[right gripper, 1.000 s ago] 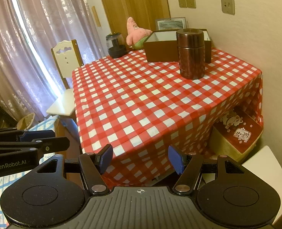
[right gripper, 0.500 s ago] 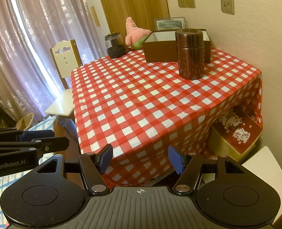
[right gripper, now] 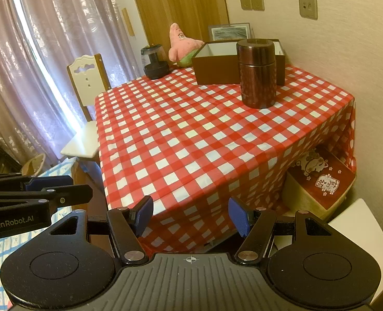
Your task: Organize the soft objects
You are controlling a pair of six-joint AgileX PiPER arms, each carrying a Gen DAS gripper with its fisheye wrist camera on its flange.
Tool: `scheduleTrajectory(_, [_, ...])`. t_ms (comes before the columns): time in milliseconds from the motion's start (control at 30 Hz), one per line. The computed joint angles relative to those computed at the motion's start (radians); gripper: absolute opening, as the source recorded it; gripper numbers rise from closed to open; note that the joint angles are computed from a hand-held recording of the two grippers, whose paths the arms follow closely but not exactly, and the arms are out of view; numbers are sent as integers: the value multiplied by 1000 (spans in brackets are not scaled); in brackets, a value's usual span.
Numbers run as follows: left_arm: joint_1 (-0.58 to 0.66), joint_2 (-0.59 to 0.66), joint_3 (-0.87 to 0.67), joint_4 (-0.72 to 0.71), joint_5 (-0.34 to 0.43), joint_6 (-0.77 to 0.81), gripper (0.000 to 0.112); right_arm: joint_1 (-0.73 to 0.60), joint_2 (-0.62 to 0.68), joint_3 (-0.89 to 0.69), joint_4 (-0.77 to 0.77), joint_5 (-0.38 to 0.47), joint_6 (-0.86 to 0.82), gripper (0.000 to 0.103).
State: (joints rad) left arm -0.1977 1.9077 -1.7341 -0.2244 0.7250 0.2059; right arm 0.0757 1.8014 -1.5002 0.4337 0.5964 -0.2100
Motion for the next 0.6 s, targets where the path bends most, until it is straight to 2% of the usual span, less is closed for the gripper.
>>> scheduleTrajectory(600, [0, 4, -4, -1, 0, 1, 33, 1, 3, -6, -3, 3, 4, 64])
